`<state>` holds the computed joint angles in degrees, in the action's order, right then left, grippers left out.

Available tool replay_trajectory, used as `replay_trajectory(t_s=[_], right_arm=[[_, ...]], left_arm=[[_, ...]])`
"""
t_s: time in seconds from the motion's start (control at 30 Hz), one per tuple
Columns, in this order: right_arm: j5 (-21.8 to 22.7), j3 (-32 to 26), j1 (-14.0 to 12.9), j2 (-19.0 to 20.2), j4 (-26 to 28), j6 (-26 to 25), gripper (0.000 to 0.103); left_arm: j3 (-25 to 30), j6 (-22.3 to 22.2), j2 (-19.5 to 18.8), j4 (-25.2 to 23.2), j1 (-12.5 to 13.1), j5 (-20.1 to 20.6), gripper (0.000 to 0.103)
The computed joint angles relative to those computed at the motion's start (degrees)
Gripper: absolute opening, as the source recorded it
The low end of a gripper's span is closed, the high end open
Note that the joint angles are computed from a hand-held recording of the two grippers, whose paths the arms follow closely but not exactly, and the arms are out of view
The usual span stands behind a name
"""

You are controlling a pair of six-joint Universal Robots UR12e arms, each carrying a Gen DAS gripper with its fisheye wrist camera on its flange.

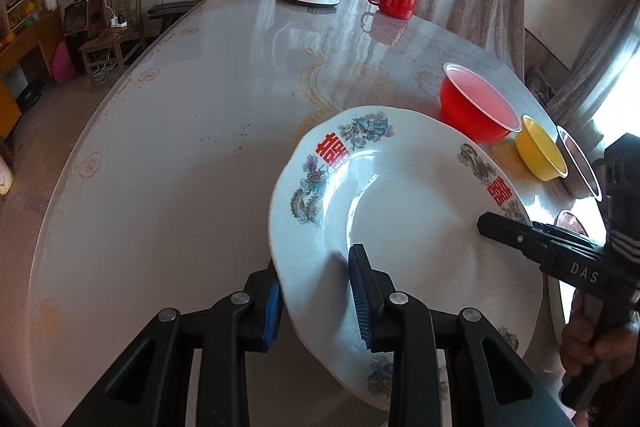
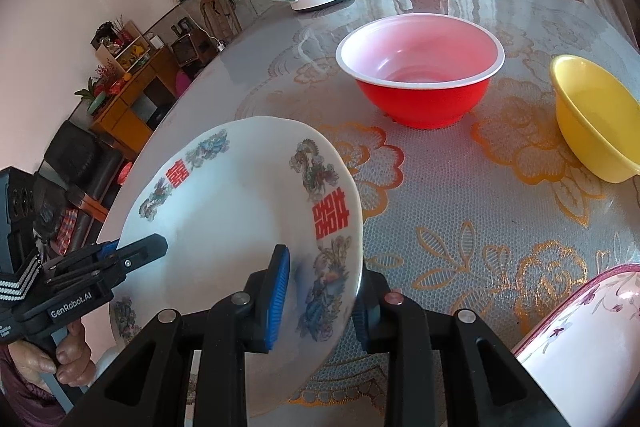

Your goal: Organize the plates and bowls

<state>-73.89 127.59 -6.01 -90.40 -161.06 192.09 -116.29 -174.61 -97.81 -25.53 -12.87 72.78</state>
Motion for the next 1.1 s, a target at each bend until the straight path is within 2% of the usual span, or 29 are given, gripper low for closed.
replay_trajectory(t_s=[0.07,0.23,0.37,0.47,0.63,0.9,1.1], right_arm=[[0.9,0.1,-0.4,-0.1,0.0,-0.2,0.029],[0.7,0.0,-0.2,0.1,0.0,-1.8,0.029],[-1.8,0.1,0.9,-0.1,-0.2,-2.0,0.029],[-0.6,0.5,0.5,-0.6,-0.3,-1.1,0.027],[1.4,1.4,-0.2,-1.8,-0.7,-0.9,0.027],[1.5,2.8,-0.1,-3.6,-1.1,-1.4,0.027],[1.8,3.6,-0.4,-4.1,-1.0,-1.1,0.027]], left_arm=[[0.5,-0.7,-0.6,-0.3,0.1,-0.5,0.031],[1.9,-2.3,-1.6,-0.5,-0.6,1.1,0.033],[0.6,-1.0,-0.4,0.0,-0.8,2.2,0.033],[0.1,-2.1,0.3,-0.6,-0.2,0.9,0.031],[-1.9,-1.5,1.9,2.2,0.0,-0.2,0.027],[-3.8,-2.8,3.4,4.9,0.5,-2.4,0.027],[-5.6,-2.0,4.8,6.9,0.0,-1.7,0.027]])
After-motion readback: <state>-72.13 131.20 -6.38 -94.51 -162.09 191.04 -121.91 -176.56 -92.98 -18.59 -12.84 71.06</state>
